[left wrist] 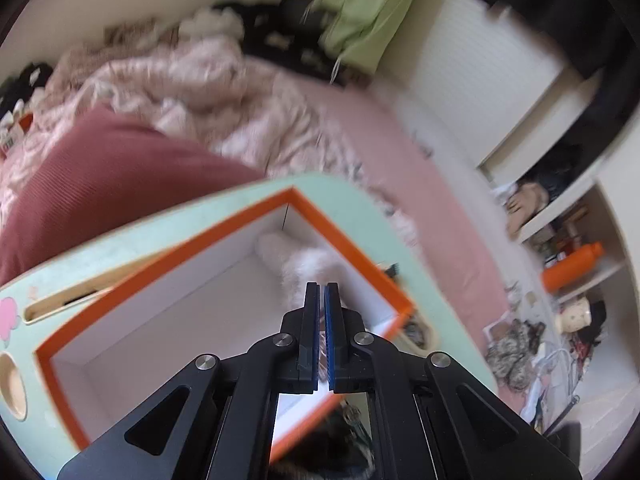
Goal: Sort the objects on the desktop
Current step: 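Grasp the white fluffy pompom in the box with the left gripper and set it on the pile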
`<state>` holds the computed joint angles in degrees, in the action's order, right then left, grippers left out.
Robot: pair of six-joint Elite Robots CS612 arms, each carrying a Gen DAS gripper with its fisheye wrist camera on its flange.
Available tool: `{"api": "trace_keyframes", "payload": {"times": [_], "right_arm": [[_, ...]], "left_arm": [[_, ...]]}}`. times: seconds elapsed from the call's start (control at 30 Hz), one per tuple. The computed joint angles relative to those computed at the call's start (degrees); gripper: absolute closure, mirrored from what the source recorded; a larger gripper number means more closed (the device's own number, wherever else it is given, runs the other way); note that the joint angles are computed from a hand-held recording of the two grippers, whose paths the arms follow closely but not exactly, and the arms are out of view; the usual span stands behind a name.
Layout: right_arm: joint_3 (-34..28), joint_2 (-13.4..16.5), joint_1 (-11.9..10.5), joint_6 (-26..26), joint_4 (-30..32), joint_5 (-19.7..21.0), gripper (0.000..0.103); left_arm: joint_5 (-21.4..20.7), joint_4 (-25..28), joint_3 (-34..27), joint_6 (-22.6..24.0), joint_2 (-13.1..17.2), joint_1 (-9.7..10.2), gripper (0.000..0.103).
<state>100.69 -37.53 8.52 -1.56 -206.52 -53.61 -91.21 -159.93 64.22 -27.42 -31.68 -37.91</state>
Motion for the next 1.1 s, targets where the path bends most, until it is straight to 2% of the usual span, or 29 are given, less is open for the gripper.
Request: {"api": "trace_keyframes", "payload": {"times": [0.03, 0.17, 0.23, 0.3, 0.33, 0.37, 0.4, 0.43, 0.47, 0.5, 0.57, 0.63, 0.7, 0.73, 0.83, 0.87, 0.93, 1.0, 1.07, 1.1], "right_arm": [[-0.01, 0.03, 0.04, 0.04, -0.08, -0.1, 0.0], [-0.04, 0.02, 0.08, 0.11, -0.06, -0.16, 0.0], [-0.03, 0.03, 0.07, 0.09, -0.11, -0.12, 0.0], [-0.06, 0.03, 0.1, 0.06, -0.07, -0.11, 0.0], [-0.07, 0.03, 0.12, 0.08, -0.02, -0.11, 0.0], [-0.12, 0.0, 0.14, 0.07, 0.18, -0.08, 0.0], [-0.21, 0.0, 0.17, 0.04, 0.39, 0.0, 0.0], [-0.35, 0.04, 0.2, 0.06, 0.54, 0.08, 0.0], [-0.4, 0.07, 0.21, 0.03, 0.58, 0.13, 0.0], [-0.4, 0.1, 0.22, 0.01, 0.48, 0.19, 0.0], [-0.35, 0.09, 0.18, -0.27, 0.47, 0.53, 0.0], [-0.26, 0.02, 0.11, -0.54, 0.6, 0.86, 0.0], [-0.21, 0.02, 0.08, -0.58, 0.54, 0.94, 0.0], [-0.19, 0.01, 0.08, -0.55, 0.53, 0.91, 0.0], [-0.16, -0.01, 0.06, -0.59, 0.51, 0.96, 0.0], [-0.16, -0.01, 0.06, -0.59, 0.51, 0.96, 0.0], [-0.13, -0.01, 0.06, -0.59, 0.48, 0.98, 0.0], [-0.11, -0.02, 0.06, -0.54, 0.47, 0.96, 0.0], [-0.09, -0.02, 0.06, -0.55, 0.46, 0.96, 0.0], [-0.09, -0.02, 0.06, -0.55, 0.46, 0.96, 0.0]], "left_arm": [[-0.04, -4.8, 3.93, 0.13, -2.14, -0.21, 0.101], [0.95, -13.86, 13.11, 0.31, -7.21, -1.18, 0.101], [1.75, -16.39, 16.29, 0.98, -8.72, -1.73, 0.101], [2.77, -16.34, 17.4, 1.17, -9.18, -2.17, 0.101], [3.54, -14.35, 16.81, 1.0, -8.99, -2.32, 0.096], [3.69, -11.86, 15.48, 1.21, -8.46, -2.35, 0.078], [3.79, -8.47, 13.27, 1.79, -7.49, -2.26, 0.067], [4.51, -3.59, 9.69, 2.06, -5.89, -2.16, 0.041], [5.13, -0.89, 7.11, 1.78, -4.56, -2.07, 0.032], [5.69, 0.89, 5.43, 1.44, -3.63, -2.04, 0.032], [6.34, 9.71, -1.76, -0.4, -0.14, -1.57, 0.032], [4.88, 14.64, -7.26, -2.73, 2.89, -0.85, 0.033], [3.12, 17.65, -10.66, -4.19, 4.89, -0.16, 0.052], [1.36, 20.0, -13.16, -5.13, 6.26, 0.32, 0.065], [-5.76, 21.88, -17.64, -4.86, 9.13, 1.54, 0.066], [-5.82, 22.67, -18.47, -4.22, 9.53, 1.48, 0.066], [-2.68, 23.81, -19.44, -2.73, 10.06, 1.0, 0.066], [-2.19, 23.77, -19.72, -2.03, 10.27, 0.88, 0.066], [-3.41, 24.85, -20.19, -1.79, 10.51, 1.01, 0.079], [-3.38, 24.95, -19.99, -1.72, 10.38, 0.98, 0.079]]}}
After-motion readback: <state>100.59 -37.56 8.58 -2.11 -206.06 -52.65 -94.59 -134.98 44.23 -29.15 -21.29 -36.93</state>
